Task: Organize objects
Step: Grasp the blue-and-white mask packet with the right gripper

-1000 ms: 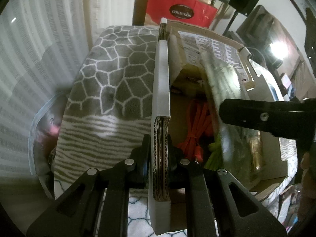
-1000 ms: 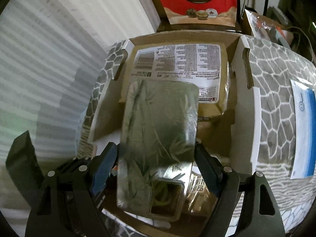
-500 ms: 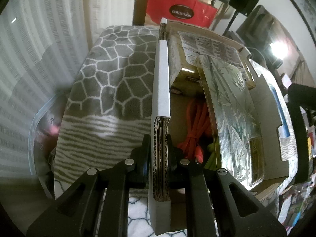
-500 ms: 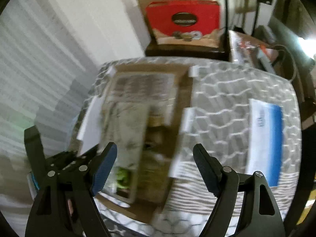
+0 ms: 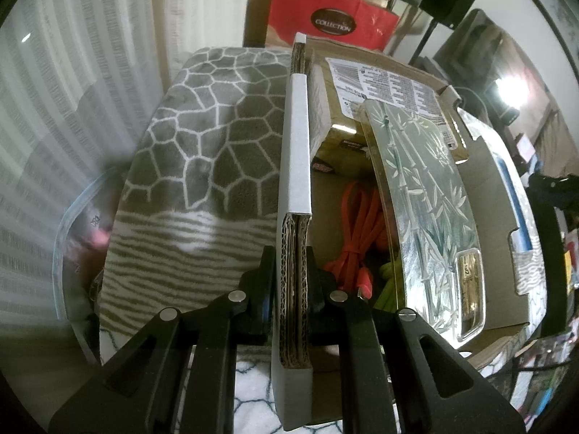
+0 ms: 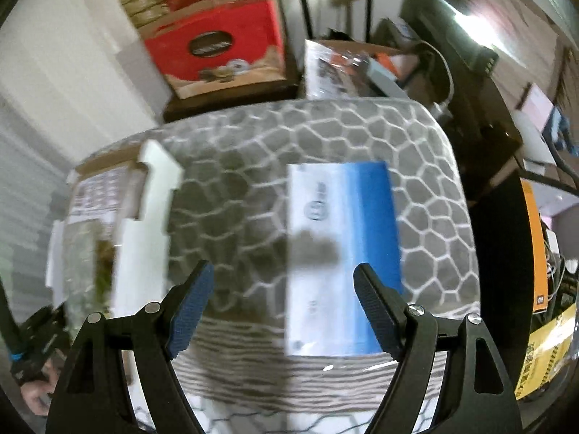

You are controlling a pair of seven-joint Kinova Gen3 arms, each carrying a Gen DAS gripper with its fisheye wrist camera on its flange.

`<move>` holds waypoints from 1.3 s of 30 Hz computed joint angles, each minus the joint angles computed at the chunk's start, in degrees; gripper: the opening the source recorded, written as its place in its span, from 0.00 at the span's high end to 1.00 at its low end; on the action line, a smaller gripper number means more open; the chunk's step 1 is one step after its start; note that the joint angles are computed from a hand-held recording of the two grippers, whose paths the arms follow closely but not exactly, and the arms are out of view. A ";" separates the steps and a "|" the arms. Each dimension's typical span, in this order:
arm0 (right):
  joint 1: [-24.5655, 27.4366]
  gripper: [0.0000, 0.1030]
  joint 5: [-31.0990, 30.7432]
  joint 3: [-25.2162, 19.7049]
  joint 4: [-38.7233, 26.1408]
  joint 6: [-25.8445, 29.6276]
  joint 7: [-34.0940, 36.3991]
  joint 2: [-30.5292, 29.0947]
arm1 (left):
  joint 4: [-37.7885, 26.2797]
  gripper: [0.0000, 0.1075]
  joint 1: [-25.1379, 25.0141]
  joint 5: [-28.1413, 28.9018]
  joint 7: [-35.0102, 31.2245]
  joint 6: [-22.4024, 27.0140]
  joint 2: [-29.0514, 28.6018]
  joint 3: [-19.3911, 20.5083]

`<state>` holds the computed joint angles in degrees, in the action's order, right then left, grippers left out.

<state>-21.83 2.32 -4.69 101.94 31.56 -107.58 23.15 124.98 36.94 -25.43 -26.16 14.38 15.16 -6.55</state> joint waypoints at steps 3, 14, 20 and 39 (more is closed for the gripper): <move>0.19 0.21 0.72 1.17 0.14 -0.89 -0.86 1.65 | 0.02 0.89 0.03 -0.09 0.13 0.03 -0.01 0.01; -0.33 0.18 3.18 3.46 -0.22 -3.44 -1.13 6.53 | 0.09 0.89 0.07 -0.19 0.47 -0.03 -0.09 0.07; -4.46 0.11 8.00 6.34 -0.82 -2.25 -3.43 7.65 | 0.23 0.89 -0.04 -0.22 0.33 -0.34 0.03 -0.11; -0.49 0.91 5.41 1.26 1.22 -5.35 -0.62 5.10 | 0.22 0.90 -0.40 0.68 -0.79 -0.61 0.27 -0.24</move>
<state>-22.32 7.74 -3.43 103.16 26.20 -108.21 28.25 125.20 36.54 -24.75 -26.95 13.77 15.42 -6.78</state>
